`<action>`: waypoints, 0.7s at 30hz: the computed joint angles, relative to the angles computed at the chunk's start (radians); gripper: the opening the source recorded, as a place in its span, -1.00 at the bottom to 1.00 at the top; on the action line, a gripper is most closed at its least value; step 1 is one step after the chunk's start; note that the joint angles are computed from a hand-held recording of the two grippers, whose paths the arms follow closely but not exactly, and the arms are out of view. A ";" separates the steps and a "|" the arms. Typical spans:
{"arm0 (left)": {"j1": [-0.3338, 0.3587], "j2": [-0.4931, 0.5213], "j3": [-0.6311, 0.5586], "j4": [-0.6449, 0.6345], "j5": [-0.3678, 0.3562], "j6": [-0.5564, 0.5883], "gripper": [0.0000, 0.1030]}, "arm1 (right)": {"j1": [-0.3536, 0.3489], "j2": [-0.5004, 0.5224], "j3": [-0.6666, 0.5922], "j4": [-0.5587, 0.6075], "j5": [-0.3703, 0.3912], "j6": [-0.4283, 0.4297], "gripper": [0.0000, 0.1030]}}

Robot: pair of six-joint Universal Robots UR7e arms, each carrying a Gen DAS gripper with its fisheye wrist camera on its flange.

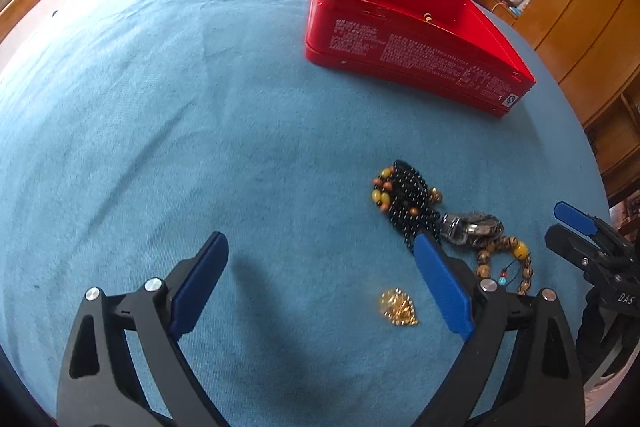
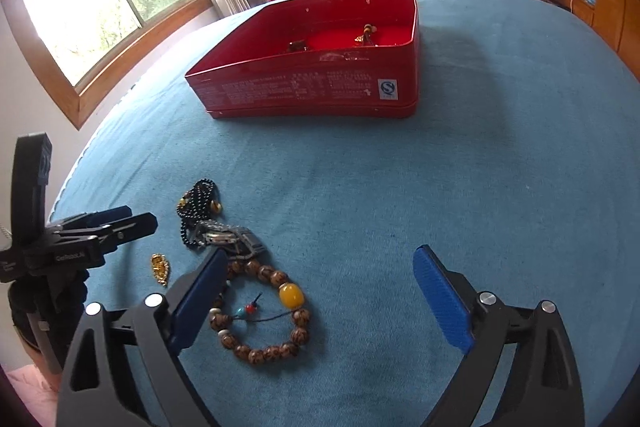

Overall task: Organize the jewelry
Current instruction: 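Withdraw both tools from the tin toward the remaining jewelry, then grasp the gold leaf pendant with the left tool while the right tool grasps the wooden bead bracelet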

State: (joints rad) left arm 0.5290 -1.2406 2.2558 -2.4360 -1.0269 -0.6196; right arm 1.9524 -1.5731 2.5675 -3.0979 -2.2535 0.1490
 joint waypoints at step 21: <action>-0.048 -0.017 -0.005 0.122 -0.111 -0.091 0.48 | 0.046 -0.093 0.059 0.066 0.090 0.058 0.50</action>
State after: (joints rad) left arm 0.4815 -1.2578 2.2512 -2.3140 -1.1377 -0.7101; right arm 1.9985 -1.6656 2.6268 -3.0322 -2.1638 0.2072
